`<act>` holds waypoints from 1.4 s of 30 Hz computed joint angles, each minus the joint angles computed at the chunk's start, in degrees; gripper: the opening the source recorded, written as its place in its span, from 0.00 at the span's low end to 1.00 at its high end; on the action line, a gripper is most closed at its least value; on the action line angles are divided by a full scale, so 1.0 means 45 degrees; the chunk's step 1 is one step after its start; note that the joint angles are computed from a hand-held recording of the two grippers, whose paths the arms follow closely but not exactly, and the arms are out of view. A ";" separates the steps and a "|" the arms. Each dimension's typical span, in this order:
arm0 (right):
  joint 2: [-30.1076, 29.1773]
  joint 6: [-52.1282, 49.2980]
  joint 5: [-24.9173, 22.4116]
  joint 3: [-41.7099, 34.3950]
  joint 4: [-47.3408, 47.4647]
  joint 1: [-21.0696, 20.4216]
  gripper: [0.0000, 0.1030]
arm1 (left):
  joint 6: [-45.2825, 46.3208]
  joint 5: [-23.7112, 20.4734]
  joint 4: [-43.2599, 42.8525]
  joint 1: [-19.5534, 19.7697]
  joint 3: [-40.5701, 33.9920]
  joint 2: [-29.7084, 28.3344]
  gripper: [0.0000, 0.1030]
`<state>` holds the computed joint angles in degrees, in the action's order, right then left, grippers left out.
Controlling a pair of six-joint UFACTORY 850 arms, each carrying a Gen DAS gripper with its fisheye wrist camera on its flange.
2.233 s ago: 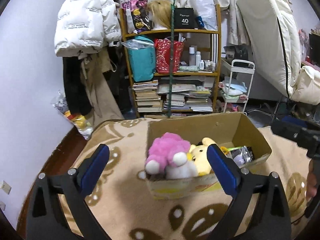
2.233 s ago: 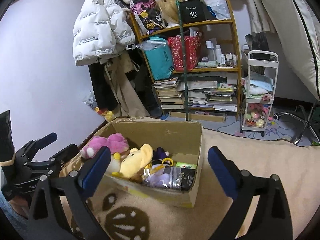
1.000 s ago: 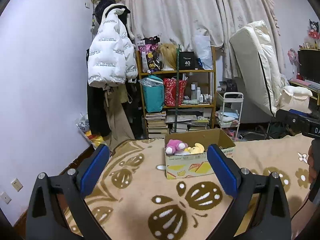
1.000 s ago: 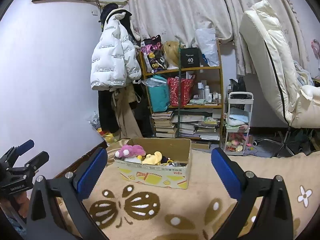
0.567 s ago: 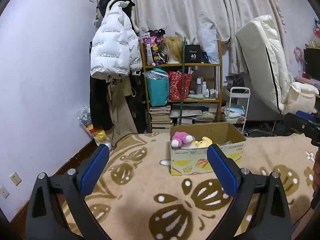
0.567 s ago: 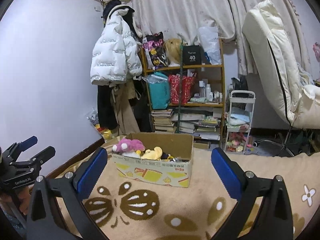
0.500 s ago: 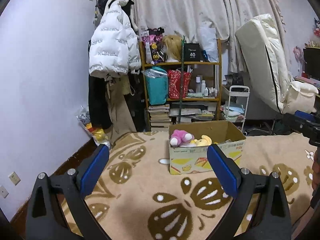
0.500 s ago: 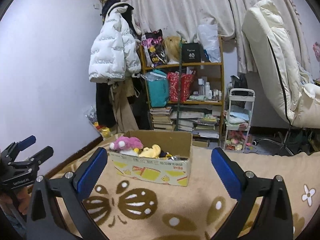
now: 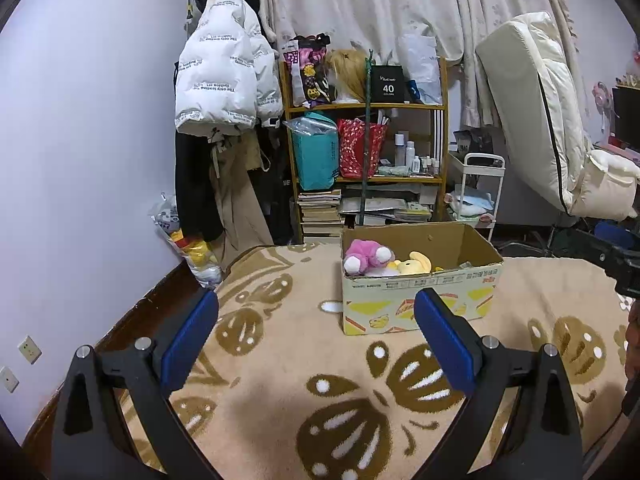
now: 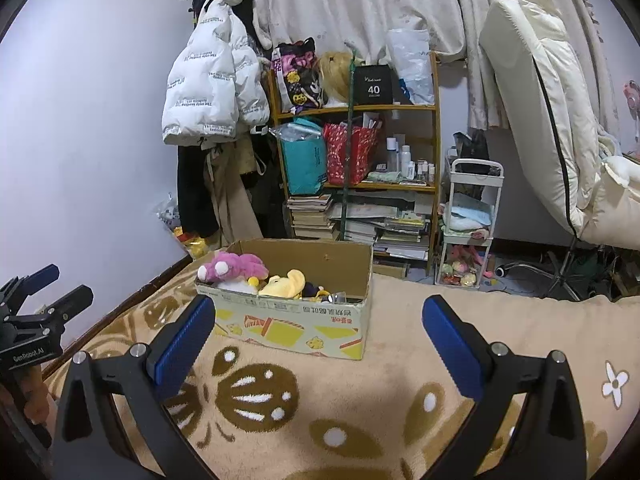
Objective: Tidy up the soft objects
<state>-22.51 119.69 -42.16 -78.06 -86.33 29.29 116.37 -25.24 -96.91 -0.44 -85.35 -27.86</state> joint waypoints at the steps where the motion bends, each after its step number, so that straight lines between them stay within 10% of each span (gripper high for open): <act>1: -0.0030 -0.0069 0.0025 -0.0021 0.0027 -0.0016 1.00 | -0.0110 0.0035 0.0090 -0.0005 -0.0018 -0.0015 0.94; 42: 0.0088 0.0321 0.0323 0.0175 0.0288 -0.0232 1.00 | -0.0781 0.0735 0.0472 -0.0149 -0.0212 -0.0188 0.94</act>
<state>-22.12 121.13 -40.71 -77.27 -85.04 28.25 112.85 -21.94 -94.79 -1.11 -86.31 -28.71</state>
